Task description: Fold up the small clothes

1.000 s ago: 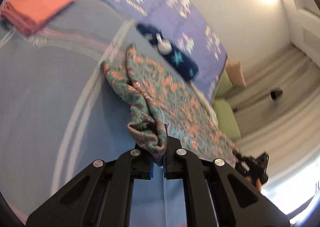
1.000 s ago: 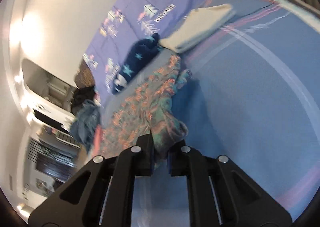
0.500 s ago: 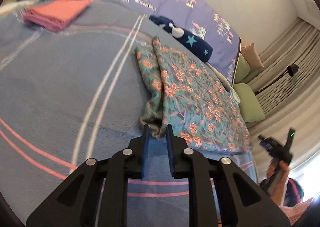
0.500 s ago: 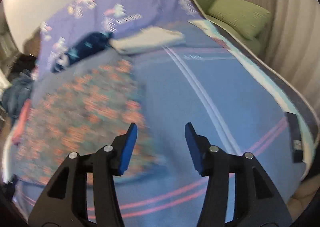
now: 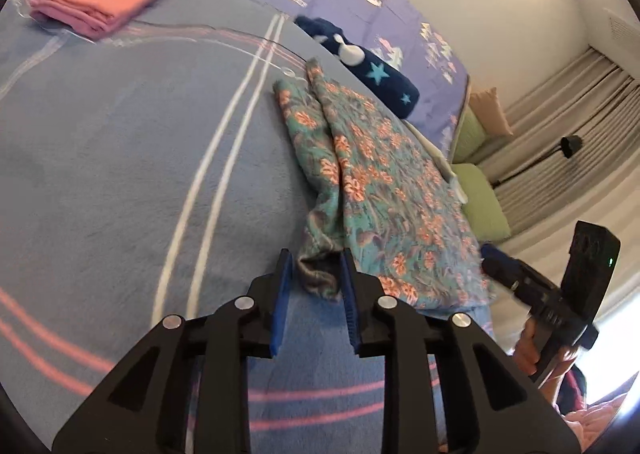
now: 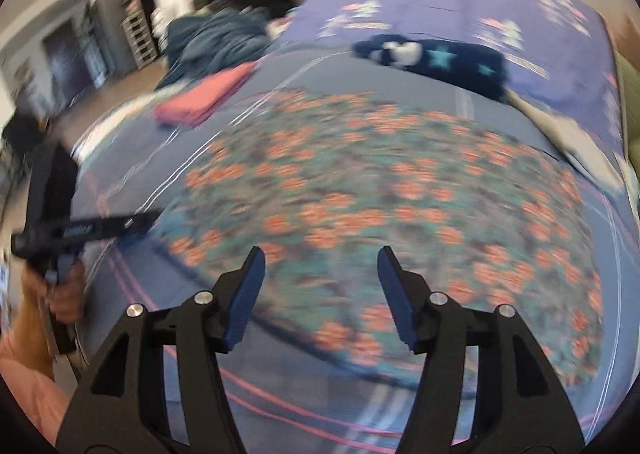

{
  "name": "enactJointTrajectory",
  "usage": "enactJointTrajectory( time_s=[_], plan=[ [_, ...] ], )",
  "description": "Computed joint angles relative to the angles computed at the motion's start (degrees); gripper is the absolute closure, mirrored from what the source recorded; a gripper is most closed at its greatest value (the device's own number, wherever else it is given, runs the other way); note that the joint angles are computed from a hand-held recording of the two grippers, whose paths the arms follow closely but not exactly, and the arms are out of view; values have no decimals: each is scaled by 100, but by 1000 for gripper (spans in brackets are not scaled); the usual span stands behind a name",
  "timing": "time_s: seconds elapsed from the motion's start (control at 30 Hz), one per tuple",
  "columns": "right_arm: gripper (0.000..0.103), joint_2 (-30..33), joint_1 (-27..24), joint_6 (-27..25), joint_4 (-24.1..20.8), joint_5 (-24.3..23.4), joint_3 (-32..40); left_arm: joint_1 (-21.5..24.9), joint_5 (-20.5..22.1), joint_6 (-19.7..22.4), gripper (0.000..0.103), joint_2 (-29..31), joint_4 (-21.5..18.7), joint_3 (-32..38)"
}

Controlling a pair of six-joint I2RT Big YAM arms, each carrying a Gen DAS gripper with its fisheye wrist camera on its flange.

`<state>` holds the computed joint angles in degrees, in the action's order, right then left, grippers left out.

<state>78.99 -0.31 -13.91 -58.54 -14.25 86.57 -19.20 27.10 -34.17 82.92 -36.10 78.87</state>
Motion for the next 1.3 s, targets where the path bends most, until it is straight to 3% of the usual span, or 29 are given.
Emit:
enactJointTrajectory(
  time_s=[0.07,0.1,0.17,0.33,0.57,0.6,0.63,0.7,1.0,1.17,1.2,1.27,1.3],
  plan=[
    [41,1,189,-104,-47,68,-57,24,144,183,85,40,-16,33],
    [40,8,244,-126,-90,71,-70,45,191,249,96,40,-69,33],
    [39,3,339,-156,-160,80,-113,108,252,304,99,-17,-135,-57],
    [38,37,514,-171,-271,211,-114,162,-8,583,103,-278,-223,-288],
    [38,196,870,-333,-263,268,-14,346,262,554,103,-360,26,-348],
    [38,196,917,-378,-245,303,-30,400,398,523,93,-289,89,-269],
    [38,199,1013,-463,-206,394,-54,444,556,485,71,-217,133,-197],
    [37,181,1179,-587,-123,572,-125,497,704,421,49,17,98,78],
    [36,33,1648,-1039,539,1425,-611,365,1303,901,43,1751,-933,2229],
    [38,13,1879,-1498,1072,1917,-776,335,1541,1138,43,2833,-1844,3853],
    [39,-22,1955,-1709,1275,2076,-883,336,1574,1136,47,3030,-2009,4166],
    [41,-77,2044,-2003,1577,2280,-1037,340,1546,1242,70,3340,-2452,4676],
    [45,-105,2100,-2154,1749,2384,-1122,319,1477,1391,89,3610,-2954,5131]
  ],
)
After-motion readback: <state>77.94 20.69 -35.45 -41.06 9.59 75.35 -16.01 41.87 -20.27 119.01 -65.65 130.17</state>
